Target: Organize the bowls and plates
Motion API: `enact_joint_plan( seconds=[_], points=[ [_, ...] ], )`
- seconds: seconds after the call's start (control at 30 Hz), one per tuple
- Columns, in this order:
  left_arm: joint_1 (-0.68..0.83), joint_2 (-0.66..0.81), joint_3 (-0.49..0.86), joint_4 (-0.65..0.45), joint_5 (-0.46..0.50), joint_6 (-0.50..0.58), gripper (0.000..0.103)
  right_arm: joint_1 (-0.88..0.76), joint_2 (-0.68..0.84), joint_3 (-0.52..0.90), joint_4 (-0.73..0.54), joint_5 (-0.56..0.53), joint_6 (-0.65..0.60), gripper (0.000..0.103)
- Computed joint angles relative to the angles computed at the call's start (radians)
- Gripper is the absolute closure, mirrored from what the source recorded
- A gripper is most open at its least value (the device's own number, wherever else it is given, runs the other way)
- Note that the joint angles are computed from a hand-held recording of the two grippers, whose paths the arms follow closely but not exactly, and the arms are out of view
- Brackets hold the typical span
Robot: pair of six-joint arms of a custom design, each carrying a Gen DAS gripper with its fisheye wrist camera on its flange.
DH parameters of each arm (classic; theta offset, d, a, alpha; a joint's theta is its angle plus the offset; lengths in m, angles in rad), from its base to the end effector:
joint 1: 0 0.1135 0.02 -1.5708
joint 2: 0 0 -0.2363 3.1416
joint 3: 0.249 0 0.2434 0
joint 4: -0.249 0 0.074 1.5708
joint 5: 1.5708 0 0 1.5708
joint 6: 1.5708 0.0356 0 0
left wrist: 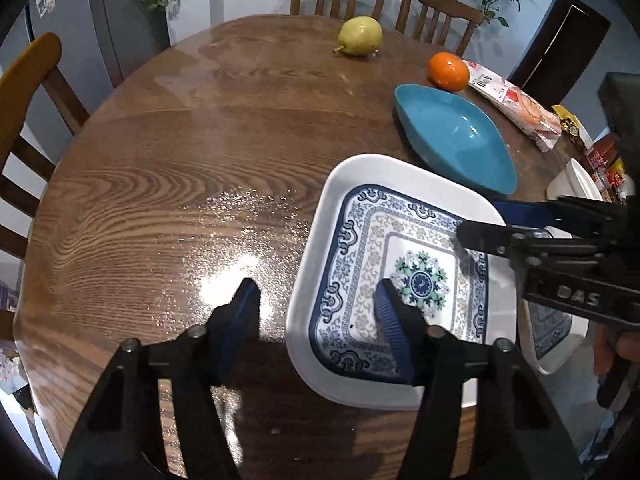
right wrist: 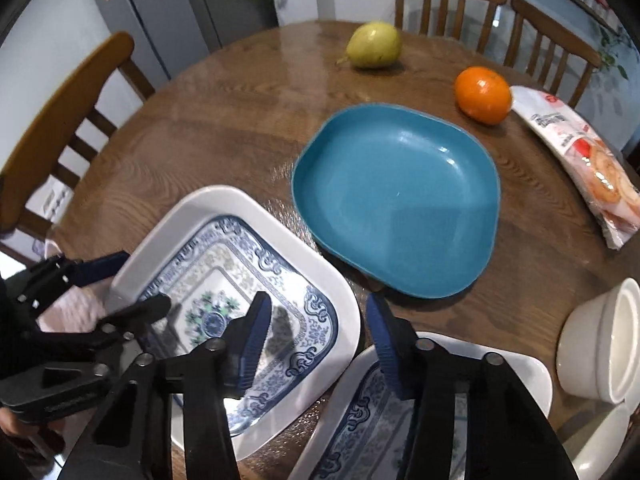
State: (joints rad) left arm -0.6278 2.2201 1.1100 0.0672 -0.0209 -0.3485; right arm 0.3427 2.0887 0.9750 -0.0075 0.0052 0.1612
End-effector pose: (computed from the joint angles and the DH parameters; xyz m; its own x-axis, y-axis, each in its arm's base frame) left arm 0.3053 -0.2206 0.0224 -0.8547 0.1985 -0.4796 0.3052 0.9396 -0.1551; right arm 0.3227 0.1149 0.0349 -0.8908 -0.1474 -0.4297 -0.1934 0.9790 0.0651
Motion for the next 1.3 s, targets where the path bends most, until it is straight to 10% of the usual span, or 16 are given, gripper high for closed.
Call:
enact_joint_plan(
  seconds=[0.2,0.87,0.93,1.0,1.07,1.3],
  points=[
    [0.013,-0.018,-0.034,0.009,-0.008,0.011,0.078,0.001,0.013,0.019,-0.024,0.019,-0.023,0.091],
    [0.063,-0.413,-0.527,0.031,-0.073,-0.173,0.085,0.239,-0.023,0.001,0.002,-0.057,0.131,0.09],
    [0.059,-0.4,-0.525,0.029,-0.091,-0.187,0.079,0.258,0.006,0.017,0.013,-0.034,0.148,0.09],
    [0.056,-0.412,-0.525,0.009,-0.117,-0.203,0.036,0.272,-0.001,0.02,0.012,0.008,0.16,0.086],
    [0.043,-0.471,-0.563,0.012,-0.168,-0.232,0.016,0.275,-0.066,-0.038,0.051,0.014,0.166,0.079],
    [-0.043,-0.603,-0.594,-0.034,-0.238,-0.255,0.015,0.252,-0.374,-0.319,0.141,0.046,0.159,0.053]
  ],
)
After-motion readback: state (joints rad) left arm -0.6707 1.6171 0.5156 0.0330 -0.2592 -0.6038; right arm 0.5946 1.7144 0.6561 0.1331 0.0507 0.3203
